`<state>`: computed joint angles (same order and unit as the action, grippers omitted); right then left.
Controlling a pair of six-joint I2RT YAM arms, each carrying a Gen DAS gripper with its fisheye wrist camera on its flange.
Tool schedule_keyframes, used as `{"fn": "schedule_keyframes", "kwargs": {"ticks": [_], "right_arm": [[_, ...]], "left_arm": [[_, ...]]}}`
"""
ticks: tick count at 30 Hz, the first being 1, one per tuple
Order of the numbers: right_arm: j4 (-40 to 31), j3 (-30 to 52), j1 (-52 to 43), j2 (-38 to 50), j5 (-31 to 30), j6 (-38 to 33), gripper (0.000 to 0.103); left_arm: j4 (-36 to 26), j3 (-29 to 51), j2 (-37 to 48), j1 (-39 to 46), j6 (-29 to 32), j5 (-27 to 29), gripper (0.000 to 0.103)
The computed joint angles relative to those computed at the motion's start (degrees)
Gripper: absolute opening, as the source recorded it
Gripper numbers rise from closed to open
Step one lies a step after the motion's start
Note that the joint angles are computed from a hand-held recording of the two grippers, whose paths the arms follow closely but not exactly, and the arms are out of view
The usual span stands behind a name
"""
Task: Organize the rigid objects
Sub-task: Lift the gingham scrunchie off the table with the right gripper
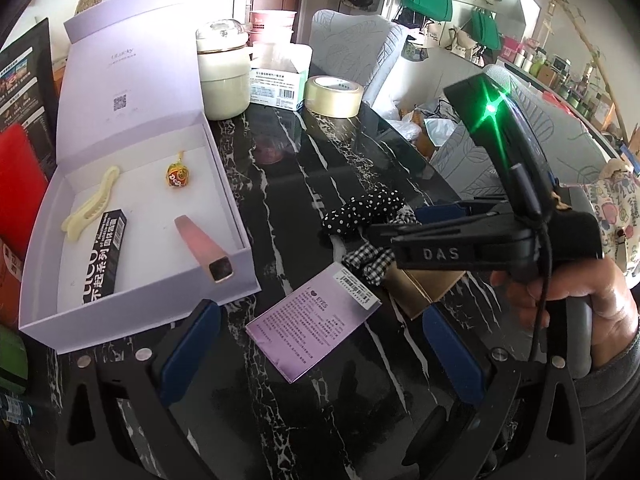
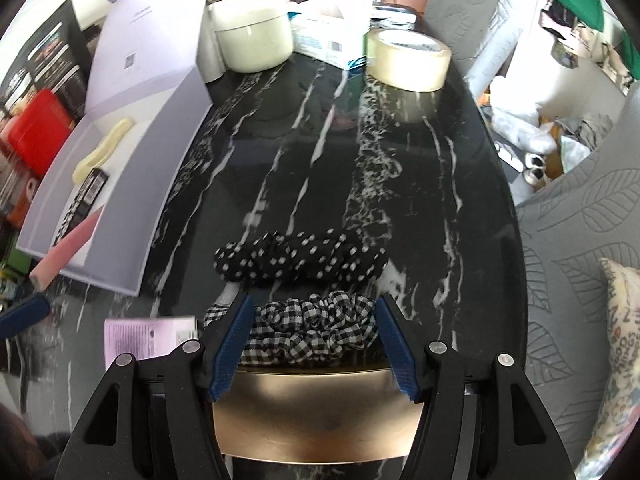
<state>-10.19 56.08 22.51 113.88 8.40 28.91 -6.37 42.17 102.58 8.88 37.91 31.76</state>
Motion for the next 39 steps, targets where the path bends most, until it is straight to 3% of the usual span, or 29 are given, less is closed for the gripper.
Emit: {"fn": "schedule_keyframes", "kwargs": {"ticks": [12,23,28,30,33,39], "right_arm": [[2.4,-6.8,5.8,-4.7,-3.9,-0.5,0.063],[4.1,-11.0,14.4,-7.7,-2.8,1.5,0.063],[2.3,-11.7,18.6,-9.5,3.8,6.0,0.063],[0.8,-11.6,20.4,-10.5,7.3,9.4,0.072],[2.8,-13.5,20.7,-12.2,6.4,14.0,0.075],[-2.8,-9.2,19.5,-9.1,3.9,17.9,0.075]], "left_arm": [[-6.8,1.9,1.8,4.3,7.7,2.6,0.103],[-9.3,4.9,5.4,8.3,6.4,3.3,0.103],[-5.4,2.5,4.2,8.5,5.2,2.5,0.103],[-3.7,1.1,3.2,8.8,5.4,2.5,0.103],[-3.0,0.5,2.4,9.5,6.0,2.5,0.103],[-4.6,1.8,3.1,11.0,7.2,3.2,0.103]]}}
